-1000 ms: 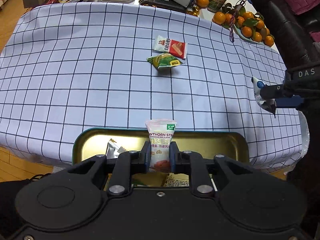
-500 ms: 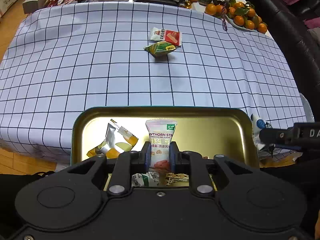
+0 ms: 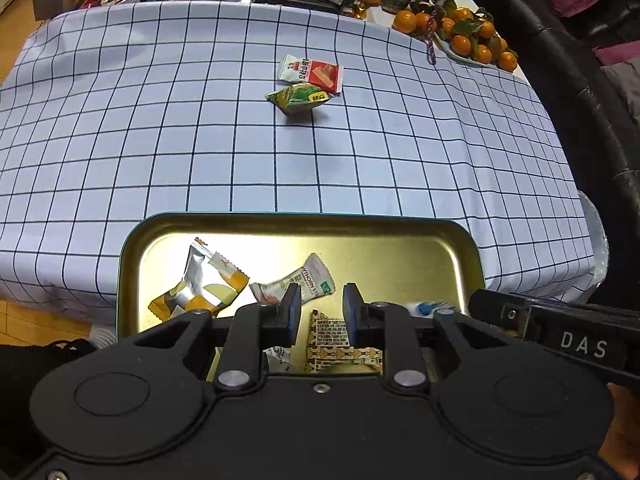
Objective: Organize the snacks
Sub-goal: 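Carry both held packets back over the gold tray with both tools, then open both tools to drop the packets into the gold tray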
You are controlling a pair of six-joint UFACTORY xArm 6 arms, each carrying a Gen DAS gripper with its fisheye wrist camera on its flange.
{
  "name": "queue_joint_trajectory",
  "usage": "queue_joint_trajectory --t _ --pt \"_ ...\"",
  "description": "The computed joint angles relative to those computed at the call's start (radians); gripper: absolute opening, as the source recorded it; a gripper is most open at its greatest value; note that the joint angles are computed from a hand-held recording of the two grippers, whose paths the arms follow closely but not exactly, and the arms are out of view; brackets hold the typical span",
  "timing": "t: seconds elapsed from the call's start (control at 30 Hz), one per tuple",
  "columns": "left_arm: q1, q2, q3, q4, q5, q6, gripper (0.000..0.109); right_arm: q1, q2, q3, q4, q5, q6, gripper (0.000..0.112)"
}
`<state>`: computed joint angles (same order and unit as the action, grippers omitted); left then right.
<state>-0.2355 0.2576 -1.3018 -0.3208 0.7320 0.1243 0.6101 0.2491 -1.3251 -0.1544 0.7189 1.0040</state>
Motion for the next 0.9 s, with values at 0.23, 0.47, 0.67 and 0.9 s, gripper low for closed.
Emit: queue_joint_trajectory --t 0.23,0.47,0.67,0.9 --pt "0.006 0.018 -0.021 0.048 0.025 -0.09 0.032 -0.017 0.025 -0.032 0.092 0.04 -0.044 0.039" --pt "0.001 0.028 -0.031 0.129 0.03 -0.162 0.032 -0.012 0.064 -0.084 0.078 0.109 -0.048 0.039" --pt "-0.007 0.02 -0.02 0.207 0.013 -0.206 0.032 -0.015 0.072 -0.092 0.091 0.114 -0.057 0.039" --pt "-0.012 0.022 -0.02 0.279 0.027 -0.239 0.033 -0.021 0.083 -0.103 0.123 0.123 -0.073 0.039"
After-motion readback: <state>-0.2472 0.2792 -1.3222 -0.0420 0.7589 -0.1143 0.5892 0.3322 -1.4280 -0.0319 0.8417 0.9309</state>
